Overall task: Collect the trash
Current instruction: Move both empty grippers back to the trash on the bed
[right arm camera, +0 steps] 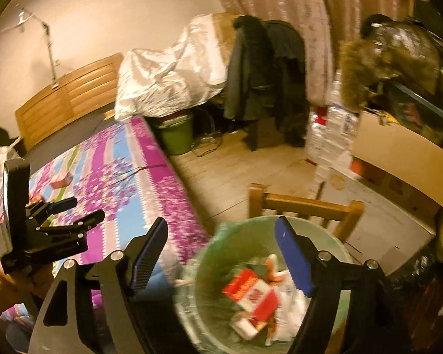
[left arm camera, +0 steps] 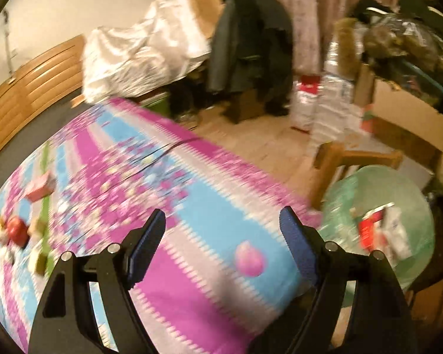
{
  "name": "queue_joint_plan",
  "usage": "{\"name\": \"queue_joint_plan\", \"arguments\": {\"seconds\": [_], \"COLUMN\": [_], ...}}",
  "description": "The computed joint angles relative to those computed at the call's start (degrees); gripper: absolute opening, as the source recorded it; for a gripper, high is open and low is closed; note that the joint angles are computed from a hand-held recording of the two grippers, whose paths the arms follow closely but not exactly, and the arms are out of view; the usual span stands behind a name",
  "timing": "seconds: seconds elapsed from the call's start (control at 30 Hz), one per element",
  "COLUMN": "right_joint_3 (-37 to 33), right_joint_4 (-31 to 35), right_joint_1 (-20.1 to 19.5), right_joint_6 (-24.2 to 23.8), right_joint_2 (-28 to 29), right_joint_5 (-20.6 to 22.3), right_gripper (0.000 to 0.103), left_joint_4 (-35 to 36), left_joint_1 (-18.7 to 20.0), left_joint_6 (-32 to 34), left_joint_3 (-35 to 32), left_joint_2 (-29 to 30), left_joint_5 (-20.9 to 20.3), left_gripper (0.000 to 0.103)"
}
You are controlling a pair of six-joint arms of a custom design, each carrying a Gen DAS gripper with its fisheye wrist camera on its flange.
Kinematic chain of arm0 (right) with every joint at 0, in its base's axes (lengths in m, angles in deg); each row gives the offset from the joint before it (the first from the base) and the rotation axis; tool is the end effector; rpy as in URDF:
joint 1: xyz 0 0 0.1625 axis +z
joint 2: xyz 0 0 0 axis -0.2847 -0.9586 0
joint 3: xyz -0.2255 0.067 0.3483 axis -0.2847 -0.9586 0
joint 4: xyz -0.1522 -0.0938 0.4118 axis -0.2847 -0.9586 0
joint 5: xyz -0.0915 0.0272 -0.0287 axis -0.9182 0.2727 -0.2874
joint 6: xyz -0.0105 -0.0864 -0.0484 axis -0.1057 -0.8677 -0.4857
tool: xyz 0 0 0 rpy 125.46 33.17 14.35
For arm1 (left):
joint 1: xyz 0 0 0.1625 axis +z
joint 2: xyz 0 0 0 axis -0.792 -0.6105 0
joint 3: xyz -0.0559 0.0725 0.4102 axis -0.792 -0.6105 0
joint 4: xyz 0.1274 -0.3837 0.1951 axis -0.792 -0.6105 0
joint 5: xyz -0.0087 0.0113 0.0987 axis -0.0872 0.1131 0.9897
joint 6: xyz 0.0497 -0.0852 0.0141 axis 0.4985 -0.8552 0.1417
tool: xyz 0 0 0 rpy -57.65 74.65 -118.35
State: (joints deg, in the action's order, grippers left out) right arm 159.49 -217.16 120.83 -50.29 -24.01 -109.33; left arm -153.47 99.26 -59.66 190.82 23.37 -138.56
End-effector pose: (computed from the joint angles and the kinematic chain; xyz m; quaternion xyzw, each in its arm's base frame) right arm 0.1485 -0.3516 0.2623 -0.0029 -0.7978 0.4747 0.3717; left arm -0.2552 -0.5495 0.0858 0.4187 0.8432 -0.2371 0.2399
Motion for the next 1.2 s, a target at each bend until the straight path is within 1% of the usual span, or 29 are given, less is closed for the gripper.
{"name": "queue_joint_plan", "arguments": {"seconds": [0.07, 0.17, 0.23, 0.27, 0.3, 0.47, 0.57, 0.7, 0.8, 0.87, 0.93, 0.97, 1.0, 1.07, 1.13, 1.2], "right_joint_3": [-2.26, -5.15, -7.22, -8.03, -8.66, -13.99, -18.84, -24.63, -30.73, -34.10, -38.88, -39.99, -42.58, -47.72, -54.44, -60.30], "right_joint_4": [0.28, 1.50, 3.39, 6.12, 7.63, 13.92, 18.17, 22.49, 27.04, 29.10, 32.19, 32.69, 33.51, 34.56, 35.71, 37.52], "right_joint_1": [1.37, 2.90, 3.88, 3.96, 3.95, 4.24, 4.37, 4.35, 4.86, 5.36, 6.06, 6.23, 6.74, 7.73, 8.66, 9.11], "right_joint_6": [-0.59, -1.37, -0.98, 0.20, 0.67, 2.90, 4.15, 5.20, 6.17, 6.57, 7.17, 7.03, 6.83, 6.34, 6.44, 8.62], "right_joint_2": [3.94, 8.19, 10.91, 11.62, 12.06, 18.25, 23.64, 30.23, 36.39, 39.90, 44.34, 45.44, 47.78, 52.17, 57.49, 61.56], "right_joint_5": [0.00, 0.08, 0.72, 2.54, 3.48, 7.55, 10.82, 14.78, 17.35, 18.17, 19.63, 20.06, 20.30, 19.72, 18.23, 16.60], "right_gripper": [0.080, 0.082, 0.084, 0.085, 0.085, 0.085, 0.085, 0.085, 0.085, 0.085, 0.085, 0.085, 0.085, 0.085, 0.085, 0.085], "left_joint_4": [0.07, 0.43, 0.22, 0.16, 0.10, -0.76, -0.01, -0.14, -0.81, -0.21, 1.96, 3.54, 4.44, 5.23, 6.63, 9.66], "left_joint_1": [1.45, 3.54, 4.69, 5.64, 6.61, 11.20, 14.80, 19.93, 23.84, 26.19, 28.41, 29.87, 30.52, 31.97, 32.94, 33.93], "left_joint_6": [-0.16, -0.74, -1.15, -1.47, -1.81, -4.06, -6.85, -9.71, -9.66, -9.72, -10.40, -10.86, -11.02, -10.80, -11.49, -13.14], "left_joint_3": [1.27, 2.98, 4.24, 4.97, 5.58, 8.00, 8.24, 7.17, 4.12, 1.19, -2.19, -4.92, -6.53, -10.83, -15.08, -20.15], "left_joint_2": [-1.75, -4.39, -6.16, -7.41, -8.62, -14.11, -17.78, -21.62, -22.59, -22.75, -22.69, -22.20, -21.85, -19.88, -17.50, -14.61], "left_joint_5": [1.67, 3.71, 4.95, 5.70, 6.39, 10.34, 12.56, 14.13, 15.04, 14.11, 11.41, 9.54, 8.60, 6.99, 5.22, 2.51], "left_gripper": [0.076, 0.076, 0.076, 0.076, 0.076, 0.076, 0.077, 0.076, 0.076, 0.076, 0.076, 0.076, 0.076, 0.076, 0.076, 0.076]}}
